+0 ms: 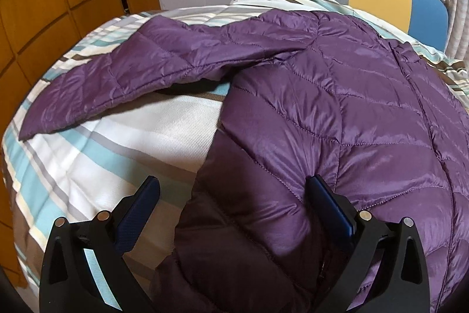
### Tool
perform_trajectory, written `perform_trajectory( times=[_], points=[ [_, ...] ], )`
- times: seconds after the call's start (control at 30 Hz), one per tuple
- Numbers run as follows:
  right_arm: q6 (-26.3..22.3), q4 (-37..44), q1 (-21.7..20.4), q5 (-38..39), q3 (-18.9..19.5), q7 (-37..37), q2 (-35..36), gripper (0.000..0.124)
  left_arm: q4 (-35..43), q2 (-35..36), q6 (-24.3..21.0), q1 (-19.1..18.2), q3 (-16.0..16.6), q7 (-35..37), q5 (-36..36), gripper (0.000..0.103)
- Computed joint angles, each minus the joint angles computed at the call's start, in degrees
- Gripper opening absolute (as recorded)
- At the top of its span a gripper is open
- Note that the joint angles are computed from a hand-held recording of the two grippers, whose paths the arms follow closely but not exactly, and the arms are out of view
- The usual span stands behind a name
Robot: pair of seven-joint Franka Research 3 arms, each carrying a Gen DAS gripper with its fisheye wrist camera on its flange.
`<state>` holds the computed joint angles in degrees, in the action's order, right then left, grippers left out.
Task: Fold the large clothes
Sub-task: 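Grasp the sleeve cuff nearest the right tool and fold it across the jacket body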
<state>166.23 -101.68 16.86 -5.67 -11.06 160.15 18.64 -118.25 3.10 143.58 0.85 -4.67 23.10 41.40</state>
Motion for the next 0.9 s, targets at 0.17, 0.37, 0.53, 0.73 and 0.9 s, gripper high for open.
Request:
perform_trajectory(
  times=[0.17, 0.37, 0.53, 0.73, 0.9],
  points=[
    [-5.15, 4.06, 5.08, -12.63, -4.2, 0.51, 0.57, 0.013, -0.52, 0.21, 1.88, 0.33, 0.16, 0.86, -2.09, 0.1],
    [-10.59, 11.06, 10.34, -32.51, -4.75, 1.51, 1.89, 0.011, -0.78, 0.16, 2.39, 0.22, 0.31, -0.36, -0.99, 0.1],
    [-12.6, 19.13, 12.23, -40.78, -1.1, -4.38, 6.05, 0.01, -1.16, -0.07, 2.77, 0.33, 0.3, -0.88, -0.55, 0.1],
    [-13.8, 32.0, 16.16, -41.04, 1.61, -16.49, 14.61, 0.009, -1.74, -0.45, 3.49, 0.54, 0.32, -1.11, -0.54, 0.1],
    [-15.72, 45.71, 18.27, -35.07, 3.54, -30.37, 24.39, 0.008, -2.01, -0.55, 3.96, 0.61, 0.28, -1.63, -0.26, 0.1]
  ],
)
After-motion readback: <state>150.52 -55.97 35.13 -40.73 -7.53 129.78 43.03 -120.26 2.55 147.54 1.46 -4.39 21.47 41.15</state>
